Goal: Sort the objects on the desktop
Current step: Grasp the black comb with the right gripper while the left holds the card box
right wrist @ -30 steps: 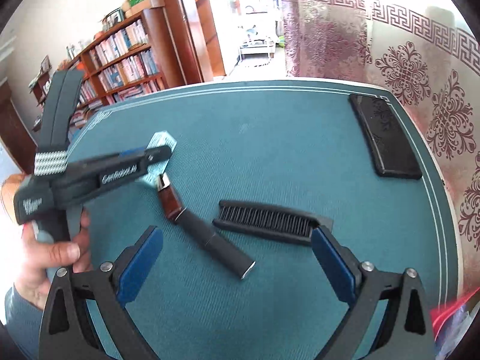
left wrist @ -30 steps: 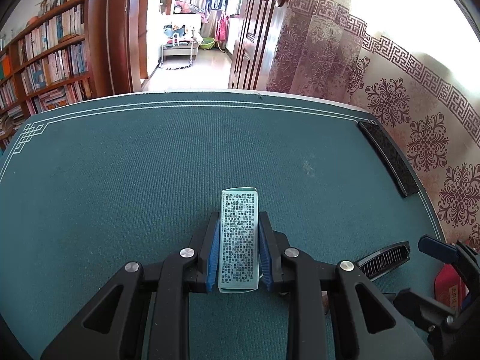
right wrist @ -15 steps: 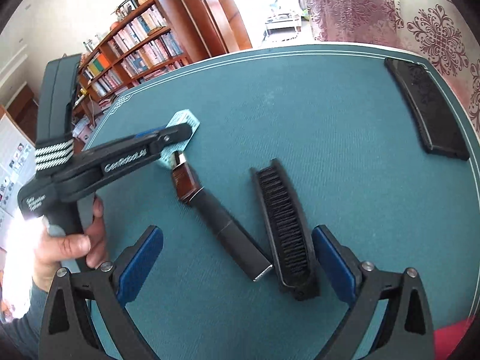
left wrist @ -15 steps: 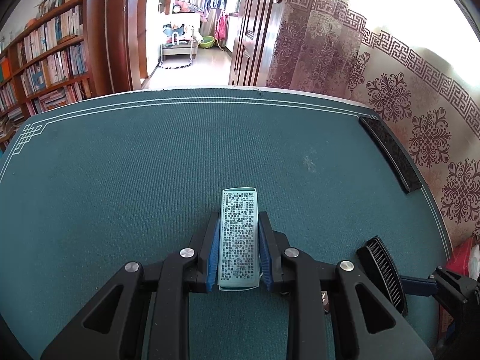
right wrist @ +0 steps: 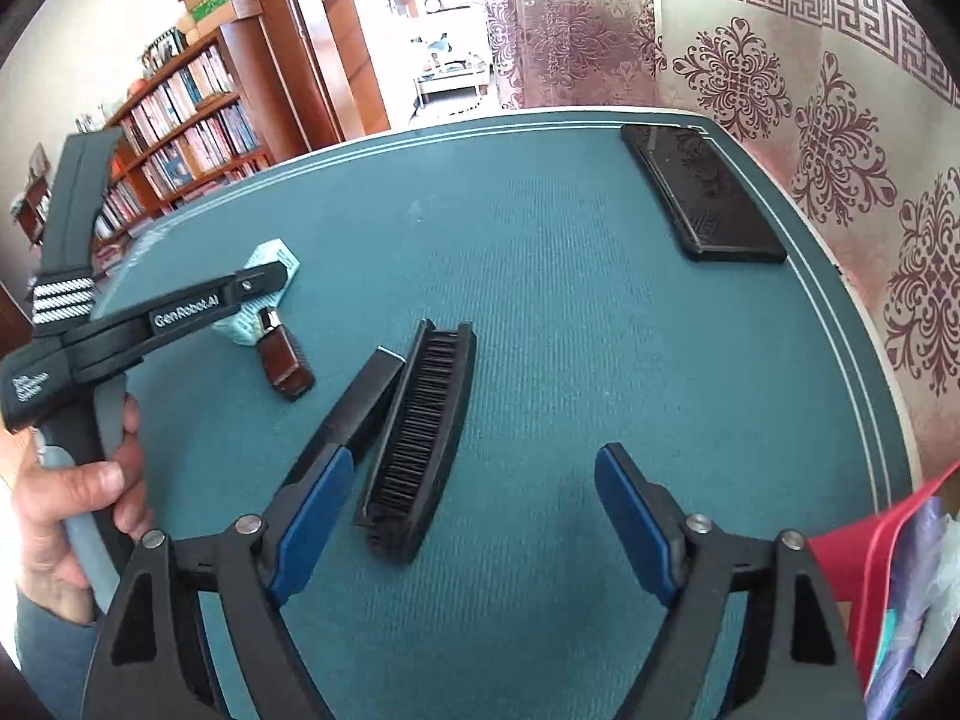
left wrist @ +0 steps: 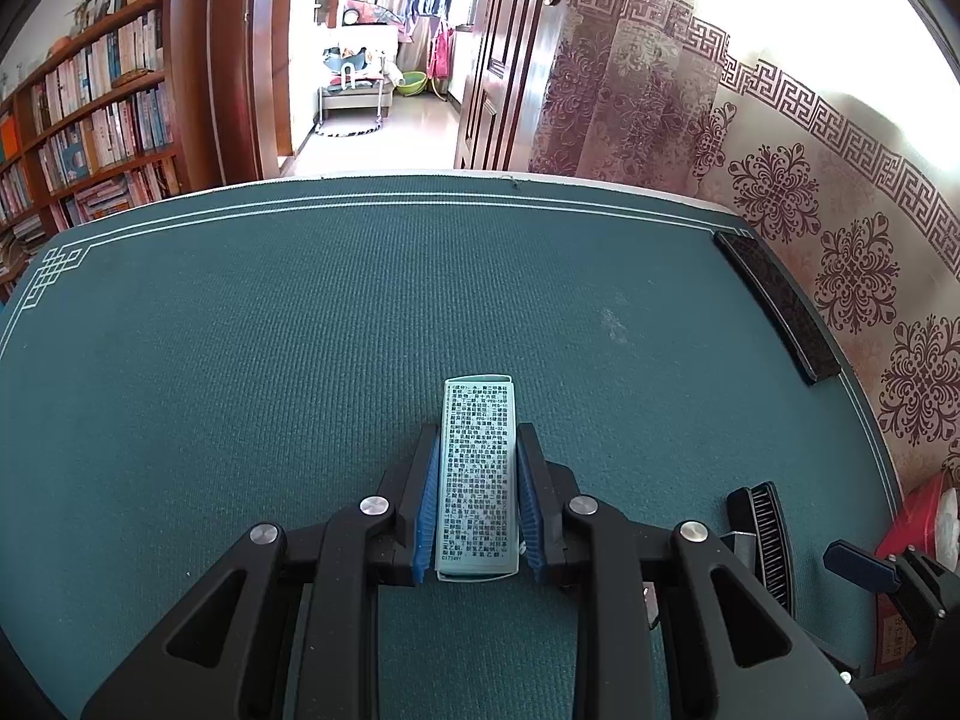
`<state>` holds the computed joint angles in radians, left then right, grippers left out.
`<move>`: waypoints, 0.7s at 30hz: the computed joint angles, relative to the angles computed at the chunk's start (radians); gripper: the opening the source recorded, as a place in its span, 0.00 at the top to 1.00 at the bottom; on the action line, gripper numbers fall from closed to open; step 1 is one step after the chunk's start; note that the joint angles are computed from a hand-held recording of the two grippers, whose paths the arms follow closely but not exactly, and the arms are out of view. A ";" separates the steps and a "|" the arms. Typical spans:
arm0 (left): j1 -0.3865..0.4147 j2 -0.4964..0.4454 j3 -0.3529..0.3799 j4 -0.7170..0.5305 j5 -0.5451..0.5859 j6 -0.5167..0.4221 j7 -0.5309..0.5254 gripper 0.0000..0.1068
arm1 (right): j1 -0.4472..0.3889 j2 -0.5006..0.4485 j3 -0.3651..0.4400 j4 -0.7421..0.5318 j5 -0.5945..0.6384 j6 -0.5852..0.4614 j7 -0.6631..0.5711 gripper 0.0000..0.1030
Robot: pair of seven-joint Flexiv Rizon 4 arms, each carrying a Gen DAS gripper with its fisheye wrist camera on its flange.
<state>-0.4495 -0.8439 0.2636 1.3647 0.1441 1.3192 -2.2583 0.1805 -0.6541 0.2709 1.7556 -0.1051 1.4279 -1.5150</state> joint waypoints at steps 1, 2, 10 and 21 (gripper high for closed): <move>0.001 0.000 -0.002 0.000 0.000 0.001 0.000 0.76 | -0.016 -0.005 0.022 -0.017 0.045 -0.024 -0.052 0.24; 0.001 0.000 -0.001 0.000 0.000 0.001 0.000 0.76 | -0.013 -0.003 0.012 -0.008 0.026 -0.016 -0.039 0.24; 0.007 0.004 -0.007 0.007 0.000 0.013 0.005 0.76 | 0.163 -0.027 -0.201 0.003 -0.135 0.080 0.096 0.32; 0.130 0.046 -0.173 0.116 -0.106 0.179 0.130 0.76 | 0.060 0.010 -0.103 0.074 -0.118 0.132 0.120 0.71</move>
<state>-0.3191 -0.7979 0.0901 1.4809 0.0386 1.4979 -2.1284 0.2406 -0.6436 0.1675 1.8295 -0.2234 1.5602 -1.3953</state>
